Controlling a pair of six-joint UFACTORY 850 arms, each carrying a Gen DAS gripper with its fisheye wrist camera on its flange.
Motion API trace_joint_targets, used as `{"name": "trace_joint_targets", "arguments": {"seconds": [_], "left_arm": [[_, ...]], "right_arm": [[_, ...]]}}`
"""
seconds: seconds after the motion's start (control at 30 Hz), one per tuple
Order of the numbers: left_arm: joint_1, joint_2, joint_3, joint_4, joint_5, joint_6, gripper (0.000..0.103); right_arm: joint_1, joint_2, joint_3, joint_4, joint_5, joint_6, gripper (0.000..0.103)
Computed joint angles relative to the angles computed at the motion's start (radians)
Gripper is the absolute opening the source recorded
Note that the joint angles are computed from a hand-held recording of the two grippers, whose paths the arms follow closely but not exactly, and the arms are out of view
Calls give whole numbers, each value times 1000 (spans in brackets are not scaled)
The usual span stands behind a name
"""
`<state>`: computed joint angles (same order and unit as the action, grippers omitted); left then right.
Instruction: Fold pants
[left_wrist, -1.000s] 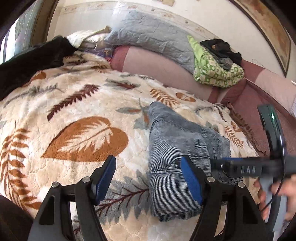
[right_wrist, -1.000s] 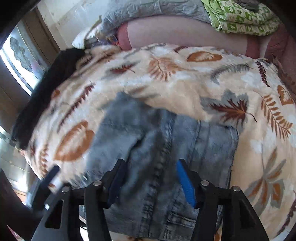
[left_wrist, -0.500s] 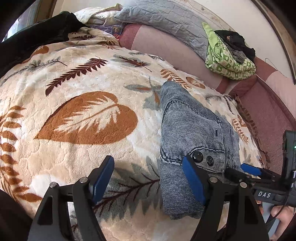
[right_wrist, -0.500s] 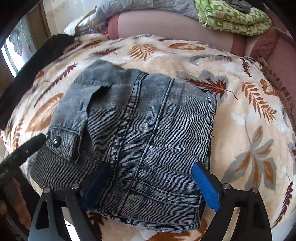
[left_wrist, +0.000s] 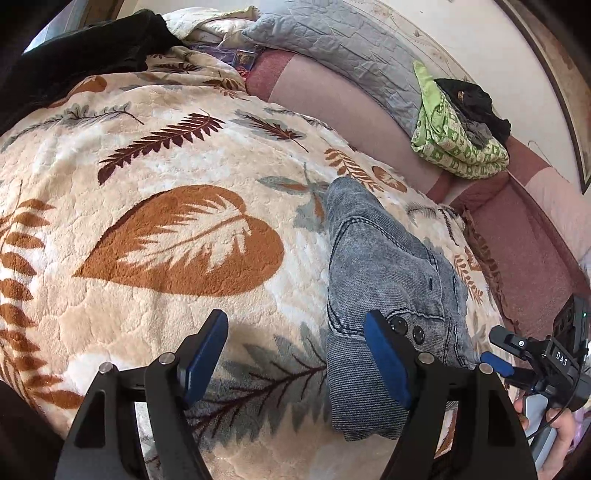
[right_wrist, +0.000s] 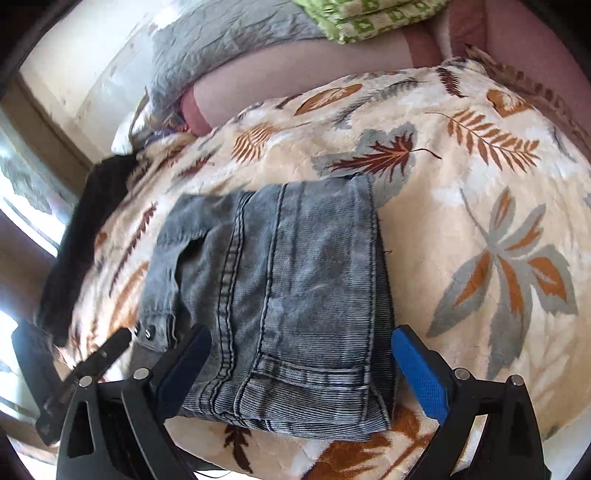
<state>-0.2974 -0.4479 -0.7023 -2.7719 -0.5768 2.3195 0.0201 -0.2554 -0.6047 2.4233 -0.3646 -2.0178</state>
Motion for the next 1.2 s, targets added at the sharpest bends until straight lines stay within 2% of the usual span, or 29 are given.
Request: {"name": "trace_joint_targets", "arguments": {"seconds": [0.1,0.2,0.27,0.47,0.57,0.63,0.77,0.83,0.87,0.9,0.97,1.0,1.07,1.1,1.2], "left_arm": [[47,-24,-36,224,-6,-228,77],[95,-61,-87,490,-76,-506,77],[104,-89,-140,629,-85,-638,77],[95,-178,-301,920,-109,-892,77],[86,-227,-366,1022,-105,-996,77],[79,-232,-373,1013,-99,-983,77],[64,-239,-395,1059,-81,-1010,77],[59,-238,-396,1055,-71,-1001,77],[58,-239,-396,1052,-68,-997,76],[56,-238,-396,1051,-62,-993,76],[44,-232,-395,1062,-26,-989,75],[34,-225,-395,1073,9,-986,74],[5,-209,-388,1075,90,-961,61],[-9,-202,-385,1069,133,-943,60],[-28,-186,-368,1011,184,-861,48]], "right_arm": [[-108,-16,17,-194,-122,255,99],[-225,-103,-19,-414,-316,516,99],[-253,-155,-67,-543,-403,618,99],[-233,-260,-205,-665,-396,742,99],[-228,-294,-220,-653,-431,739,100],[-221,-318,-232,-648,-490,720,100],[-166,-302,-231,-613,-398,652,99],[-163,-298,-228,-606,-379,649,92],[-170,-300,-228,-605,-384,654,81],[-177,-308,-233,-626,-386,680,61],[-193,-325,-232,-628,-390,691,44],[-197,-328,-231,-626,-394,685,40],[-191,-321,-230,-626,-379,678,40],[-182,-314,-232,-629,-357,681,40],[-152,-294,-239,-648,-306,681,31]]}}
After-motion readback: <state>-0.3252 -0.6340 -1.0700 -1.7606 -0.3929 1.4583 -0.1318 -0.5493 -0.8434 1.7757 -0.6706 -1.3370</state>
